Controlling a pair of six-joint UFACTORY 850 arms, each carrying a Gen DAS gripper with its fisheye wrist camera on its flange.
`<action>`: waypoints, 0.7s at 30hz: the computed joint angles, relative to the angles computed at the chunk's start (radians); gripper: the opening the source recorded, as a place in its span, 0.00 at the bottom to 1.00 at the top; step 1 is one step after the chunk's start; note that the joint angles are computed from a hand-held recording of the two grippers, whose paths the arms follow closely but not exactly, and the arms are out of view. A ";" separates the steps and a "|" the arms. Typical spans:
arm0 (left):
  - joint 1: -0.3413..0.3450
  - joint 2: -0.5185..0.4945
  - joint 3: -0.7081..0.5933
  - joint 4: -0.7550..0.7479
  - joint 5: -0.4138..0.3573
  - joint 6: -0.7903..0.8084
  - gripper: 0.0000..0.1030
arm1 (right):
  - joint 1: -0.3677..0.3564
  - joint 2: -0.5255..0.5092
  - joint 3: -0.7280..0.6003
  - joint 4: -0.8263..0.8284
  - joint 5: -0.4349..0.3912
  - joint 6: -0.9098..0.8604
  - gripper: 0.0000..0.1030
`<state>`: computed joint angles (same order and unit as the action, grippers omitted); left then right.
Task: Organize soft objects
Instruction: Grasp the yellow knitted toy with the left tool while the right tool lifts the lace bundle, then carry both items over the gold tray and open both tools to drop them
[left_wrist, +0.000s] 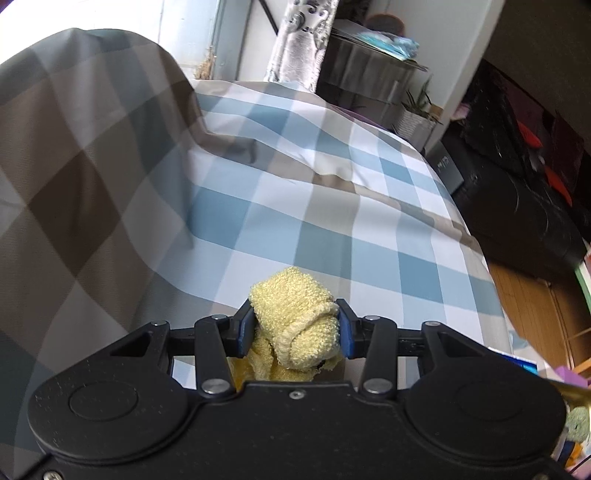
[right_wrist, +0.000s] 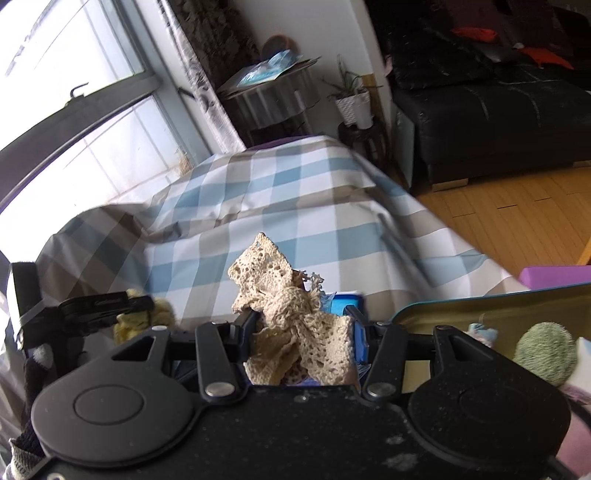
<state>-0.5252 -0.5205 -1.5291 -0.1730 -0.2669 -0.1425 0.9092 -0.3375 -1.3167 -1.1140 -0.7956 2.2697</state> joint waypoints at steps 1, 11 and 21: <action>0.003 0.006 0.003 0.012 0.004 -0.018 0.42 | 0.001 0.015 0.018 -0.006 -0.015 0.021 0.48; -0.035 0.047 -0.011 0.120 -0.059 -0.125 0.42 | 0.025 0.141 0.156 0.076 -0.284 0.130 0.48; -0.156 0.085 -0.036 -0.087 -0.112 0.172 0.43 | 0.046 0.254 0.316 0.223 -0.396 0.293 0.48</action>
